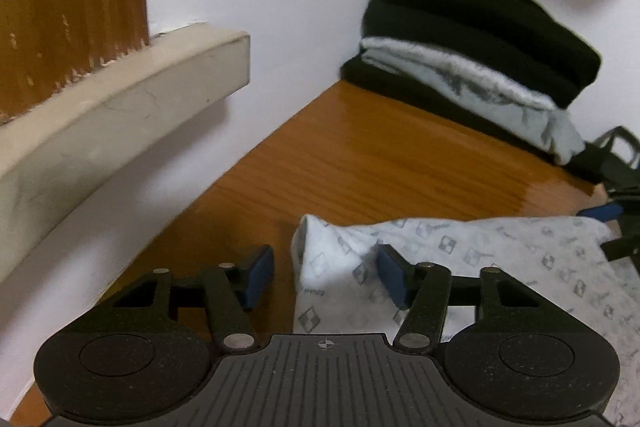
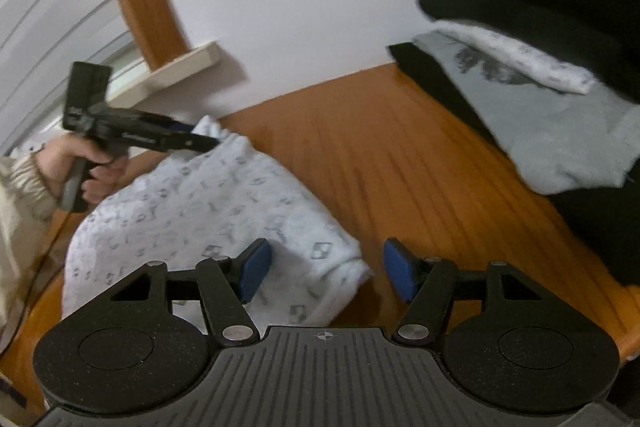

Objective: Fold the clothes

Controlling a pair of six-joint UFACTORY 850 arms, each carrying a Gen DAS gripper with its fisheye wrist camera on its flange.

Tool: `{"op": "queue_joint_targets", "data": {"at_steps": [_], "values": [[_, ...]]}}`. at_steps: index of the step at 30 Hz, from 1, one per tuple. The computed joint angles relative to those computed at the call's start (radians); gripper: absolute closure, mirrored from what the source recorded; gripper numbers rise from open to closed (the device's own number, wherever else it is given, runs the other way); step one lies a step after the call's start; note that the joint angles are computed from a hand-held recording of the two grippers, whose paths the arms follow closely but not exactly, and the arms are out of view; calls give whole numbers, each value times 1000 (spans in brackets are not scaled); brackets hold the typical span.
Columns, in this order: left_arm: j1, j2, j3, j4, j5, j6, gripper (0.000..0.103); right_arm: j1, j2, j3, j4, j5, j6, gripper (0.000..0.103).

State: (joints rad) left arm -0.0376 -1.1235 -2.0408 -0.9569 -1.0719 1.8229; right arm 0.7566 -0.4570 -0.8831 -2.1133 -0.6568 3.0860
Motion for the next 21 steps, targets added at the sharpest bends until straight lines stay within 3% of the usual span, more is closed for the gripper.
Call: {"op": "queue_joint_targets", "data": {"at_steps": [1, 3, 5, 10, 15, 21], "values": [[0, -17, -27, 6, -22, -13, 49, -2, -1, -5, -10, 11, -9, 66], [-5, -45, -79, 36, -76, -53, 76, -5, -4, -17, -25, 34, -33, 76], [-10, -25, -51, 28, -65, -27, 89, -6, 2, -11, -45, 28, -16, 86], [-23, 78, 105, -108, 23, 123, 93, 9, 28, -29, 173, -44, -289, 92], [-43, 180, 189, -346, -6, 246, 94, 13, 89, -52, 355, -239, -562, 93], [-39, 296, 291, -588, -85, 399, 94, 64, 153, -101, 391, -482, -812, 93]]}}
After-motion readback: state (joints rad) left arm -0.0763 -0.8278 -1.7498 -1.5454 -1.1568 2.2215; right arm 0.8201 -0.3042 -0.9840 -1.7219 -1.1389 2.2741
